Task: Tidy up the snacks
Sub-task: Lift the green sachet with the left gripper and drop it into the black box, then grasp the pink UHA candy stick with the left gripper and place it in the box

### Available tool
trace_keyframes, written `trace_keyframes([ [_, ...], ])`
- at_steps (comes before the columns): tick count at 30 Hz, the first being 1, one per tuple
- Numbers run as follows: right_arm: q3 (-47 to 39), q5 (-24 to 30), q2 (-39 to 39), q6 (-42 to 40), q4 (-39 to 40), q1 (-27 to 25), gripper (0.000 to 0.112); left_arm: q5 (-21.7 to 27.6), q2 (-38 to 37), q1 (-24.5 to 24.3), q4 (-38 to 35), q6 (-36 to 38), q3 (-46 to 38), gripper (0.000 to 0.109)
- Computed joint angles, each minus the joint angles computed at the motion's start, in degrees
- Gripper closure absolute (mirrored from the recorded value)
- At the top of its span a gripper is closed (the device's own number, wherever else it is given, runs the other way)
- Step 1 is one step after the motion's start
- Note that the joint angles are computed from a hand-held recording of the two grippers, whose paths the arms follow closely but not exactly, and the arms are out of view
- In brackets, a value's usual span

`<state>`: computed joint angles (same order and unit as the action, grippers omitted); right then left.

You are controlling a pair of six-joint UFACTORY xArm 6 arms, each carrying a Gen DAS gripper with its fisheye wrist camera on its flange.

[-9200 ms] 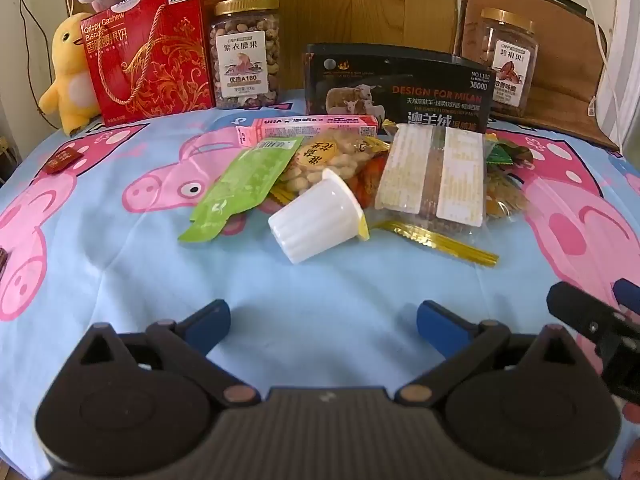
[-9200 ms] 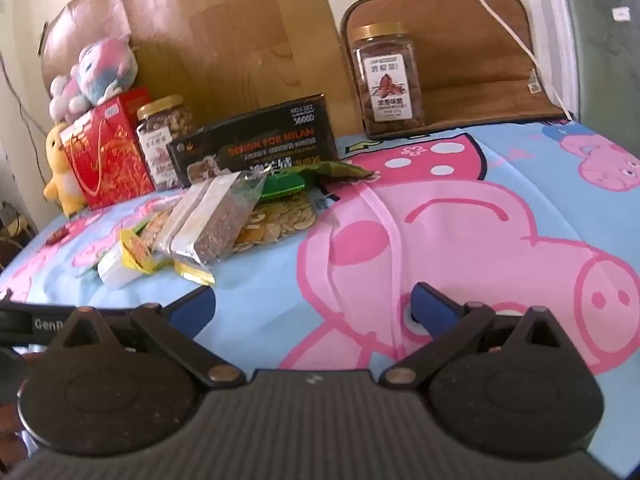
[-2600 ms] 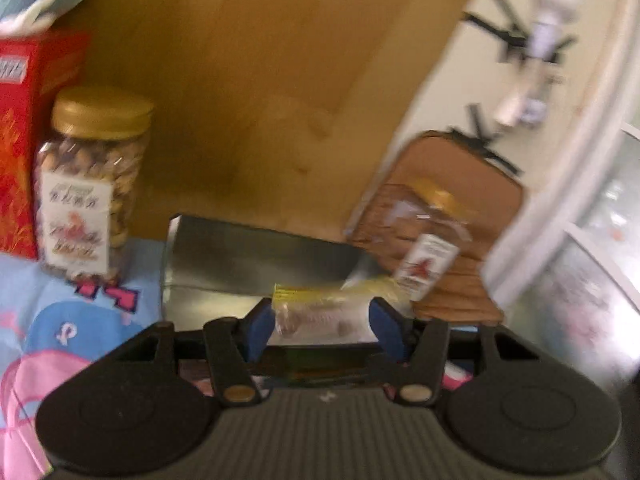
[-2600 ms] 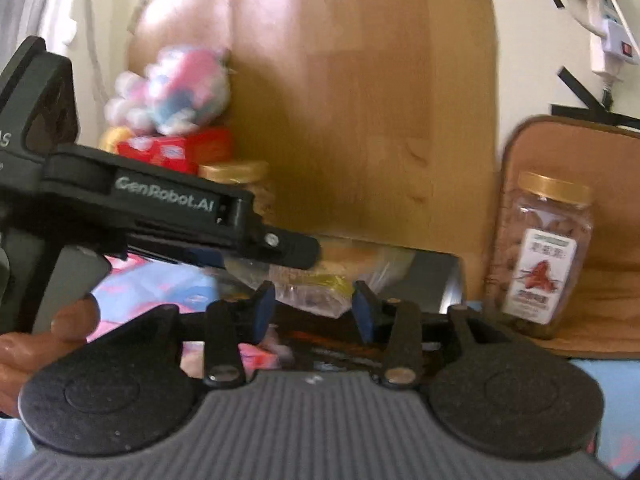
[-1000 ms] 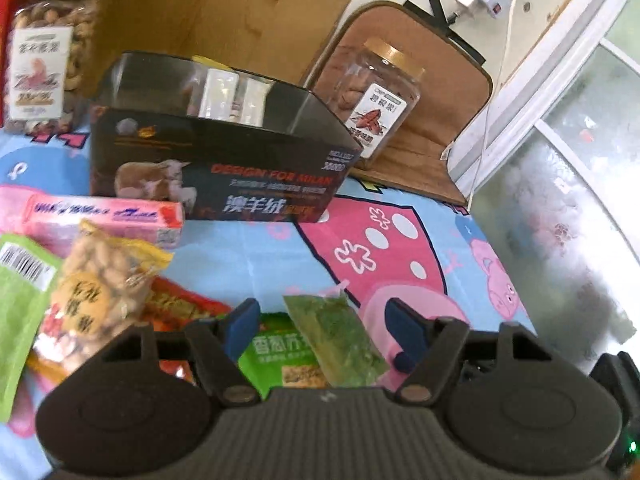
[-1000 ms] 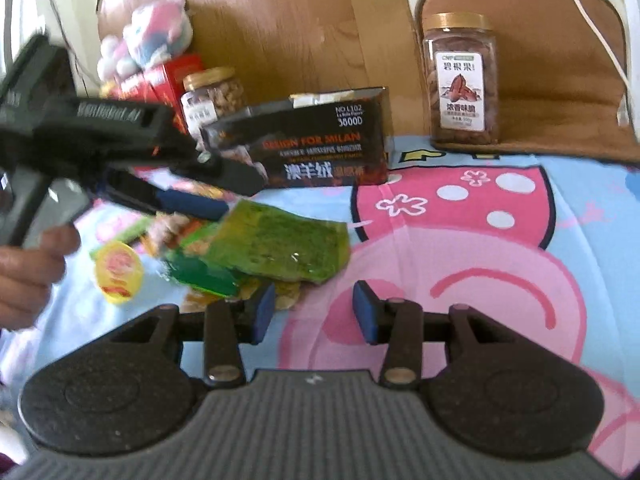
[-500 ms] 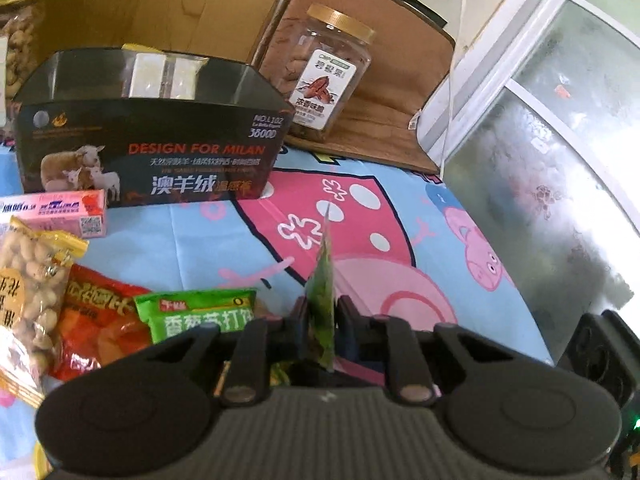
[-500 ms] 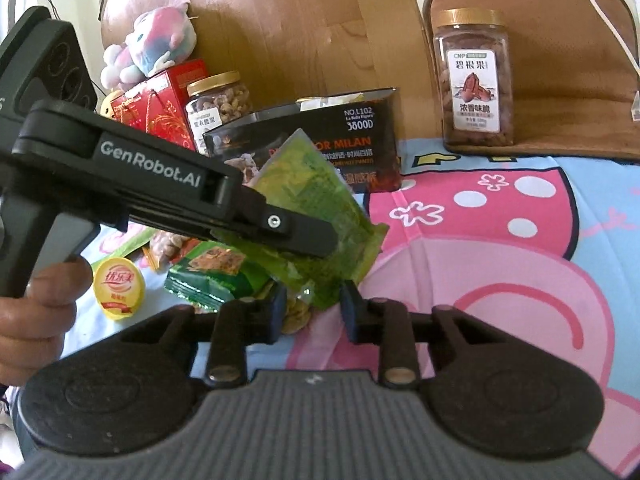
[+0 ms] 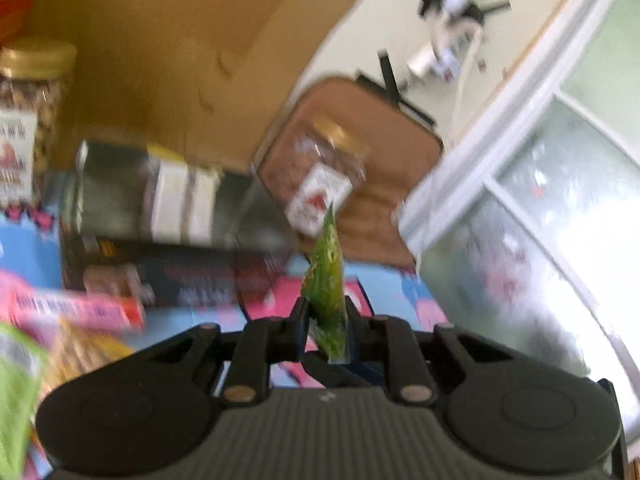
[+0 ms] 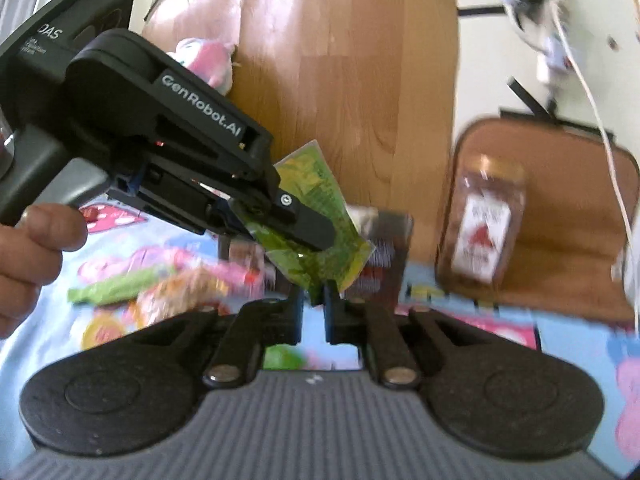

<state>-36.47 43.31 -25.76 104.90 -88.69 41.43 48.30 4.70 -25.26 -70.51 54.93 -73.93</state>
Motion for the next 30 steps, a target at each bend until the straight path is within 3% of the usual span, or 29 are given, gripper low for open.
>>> trace_keyframes([
  [6, -12.20, -9.89, 11.42, -5.21, -1.26, -10.79, 0.099, -4.60, 11.09, 1.02, 1.84, -6.25, -13.24, 0.091],
  [9, -15.94, -12.83, 15.31, -7.33, 2.02, -13.11, 0.098, -11.50, 15.16, -0.12, 11.10, -12.75, -16.97, 0.072],
  [11, -15.46, -13.38, 14.88, -5.29, 2.21, -12.92, 0.098, -11.66, 16.25, 0.31, 15.35, -15.09, -17.81, 0.070],
  [14, -12.55, -12.85, 11.97, -1.18, 0.64, -11.11, 0.098, -10.32, 13.88, 1.62, 13.62, -10.31, -14.87, 0.065],
  [15, -11.50, -13.03, 11.11, 0.09, 0.39, -10.67, 0.098, -10.02, 12.77, 1.99, 14.48, -9.72, -13.73, 0.057],
  [21, -10.50, -23.14, 12.30, 2.69, 3.69, -12.59, 0.097, -9.14, 4.46, 6.32, 9.19, 0.05, -4.85, 0.050],
  [23, -12.11, -27.70, 14.70, 0.06, 6.91, -14.49, 0.093, -10.21, 3.93, 7.59, 10.08, -0.09, -3.52, 0.050],
  [26, -14.50, -29.51, 17.89, -8.26, 16.07, -15.53, 0.075, -11.33, 5.95, 9.08, 14.86, -5.98, -3.51, 0.050],
  [30, -14.42, -34.84, 20.47, -14.43, 31.78, -18.52, 0.074, -10.18, 10.86, 11.64, 17.98, -14.82, -6.68, 0.050],
])
